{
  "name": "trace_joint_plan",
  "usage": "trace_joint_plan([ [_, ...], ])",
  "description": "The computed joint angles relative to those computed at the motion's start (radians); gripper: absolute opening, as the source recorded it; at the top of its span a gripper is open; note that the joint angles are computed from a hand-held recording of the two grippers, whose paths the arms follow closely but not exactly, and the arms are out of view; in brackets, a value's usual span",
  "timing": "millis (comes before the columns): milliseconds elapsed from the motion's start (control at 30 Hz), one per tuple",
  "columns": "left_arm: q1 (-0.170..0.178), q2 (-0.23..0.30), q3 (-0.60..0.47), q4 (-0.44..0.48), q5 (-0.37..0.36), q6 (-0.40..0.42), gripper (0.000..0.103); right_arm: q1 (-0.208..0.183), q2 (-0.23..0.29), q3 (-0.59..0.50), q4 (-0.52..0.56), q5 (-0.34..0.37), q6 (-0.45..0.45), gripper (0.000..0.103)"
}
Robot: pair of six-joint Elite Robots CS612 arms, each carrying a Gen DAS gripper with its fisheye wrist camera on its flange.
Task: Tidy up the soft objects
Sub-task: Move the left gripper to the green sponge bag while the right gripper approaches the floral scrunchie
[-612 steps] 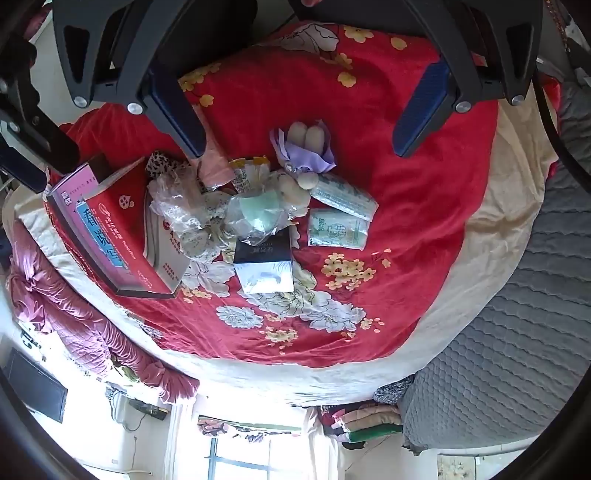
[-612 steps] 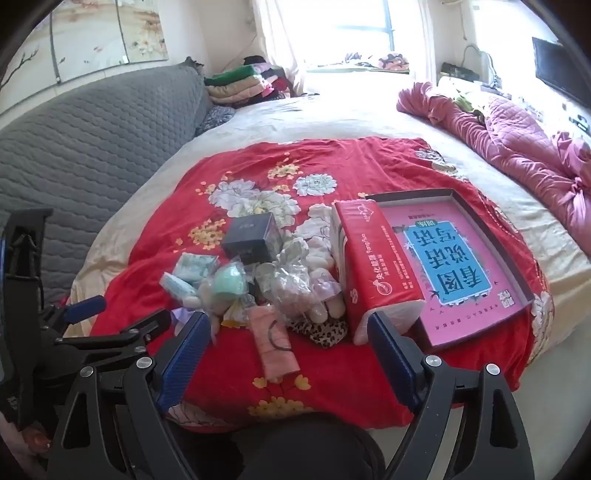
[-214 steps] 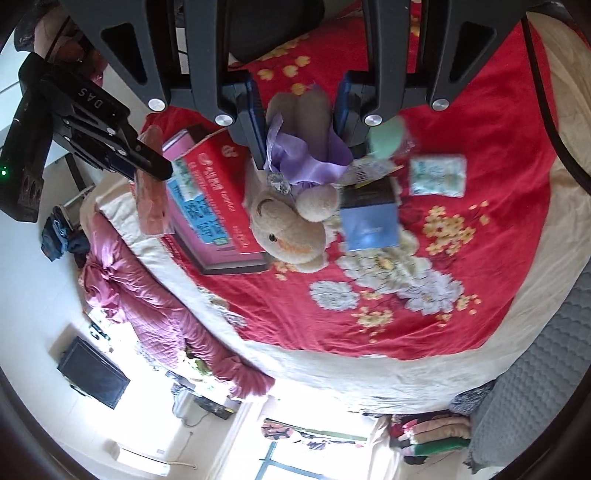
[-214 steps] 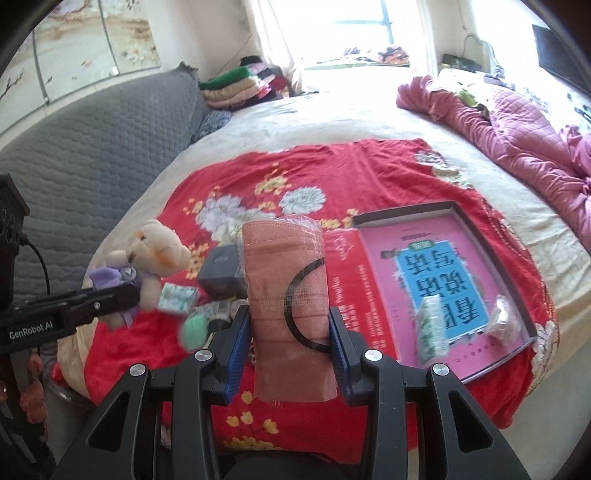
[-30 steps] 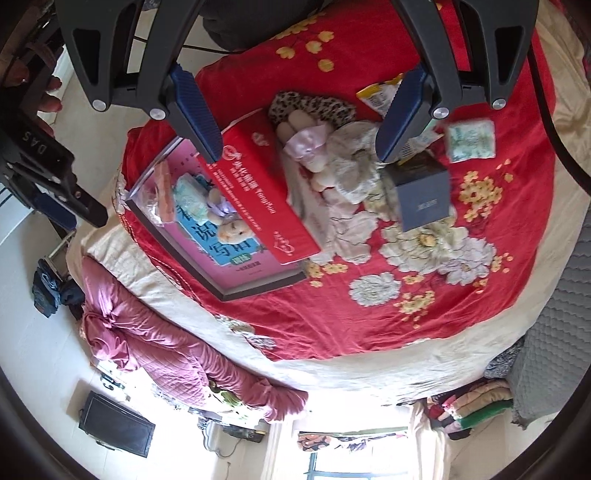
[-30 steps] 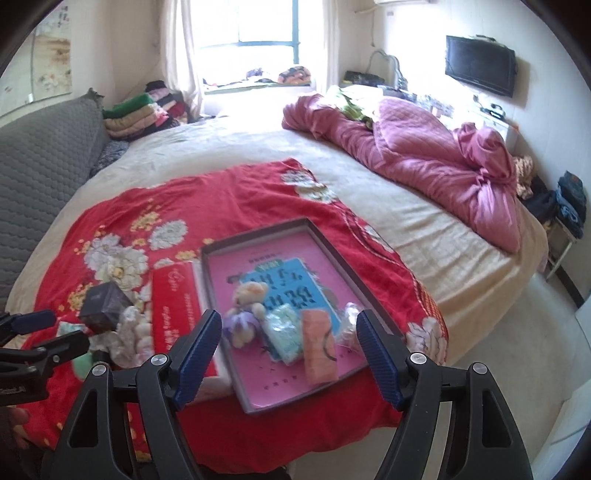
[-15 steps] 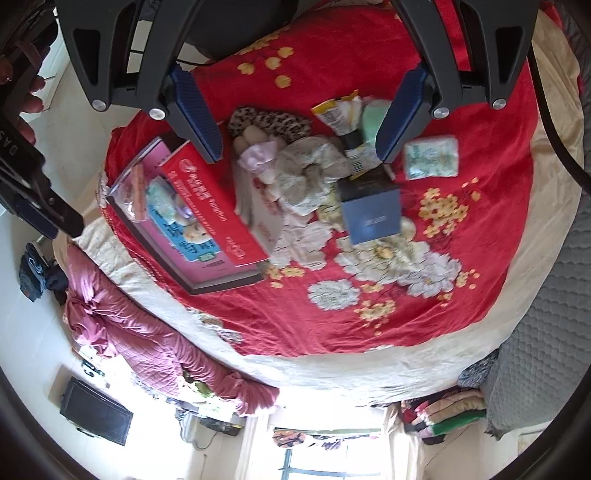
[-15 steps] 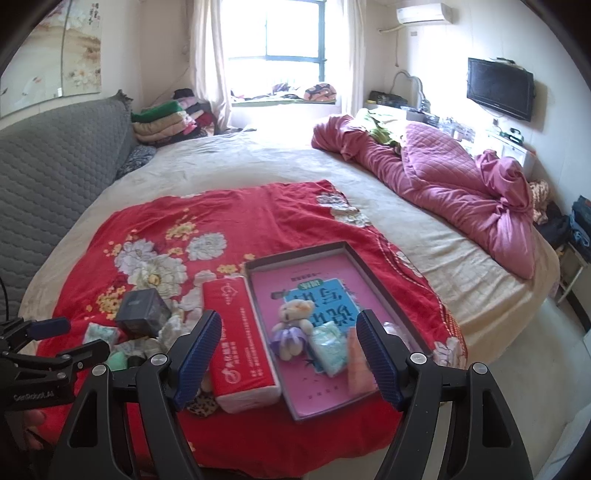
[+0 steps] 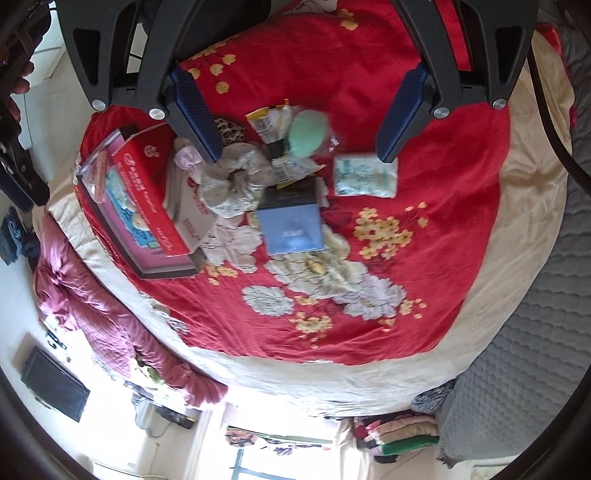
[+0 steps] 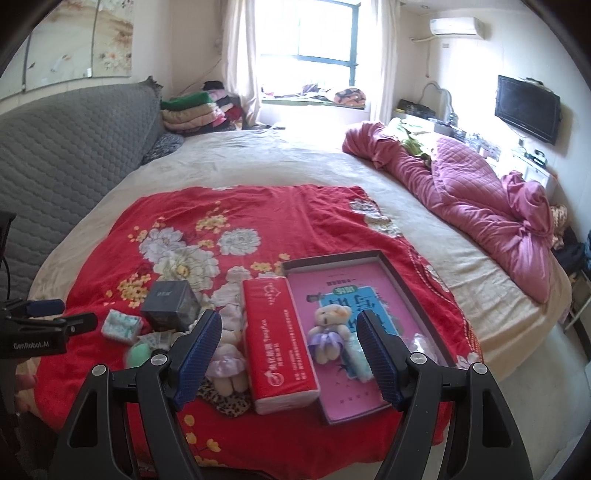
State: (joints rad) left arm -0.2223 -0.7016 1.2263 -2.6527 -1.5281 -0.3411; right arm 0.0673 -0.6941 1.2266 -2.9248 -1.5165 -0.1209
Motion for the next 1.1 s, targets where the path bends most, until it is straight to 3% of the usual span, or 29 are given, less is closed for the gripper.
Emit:
trace_joint_plan([
  [667, 0.029, 0.010, 0.045, 0.009, -0.013, -0.037, 0.085, 0.030, 0.040, -0.033, 0.066, 0.041, -0.092, 0.077],
  [1100, 0.032, 0.055, 0.012, 0.050, -0.099, -0.021, 0.085, 0.056, 0.101, -0.111, 0.168, 0.048, -0.176, 0.077],
])
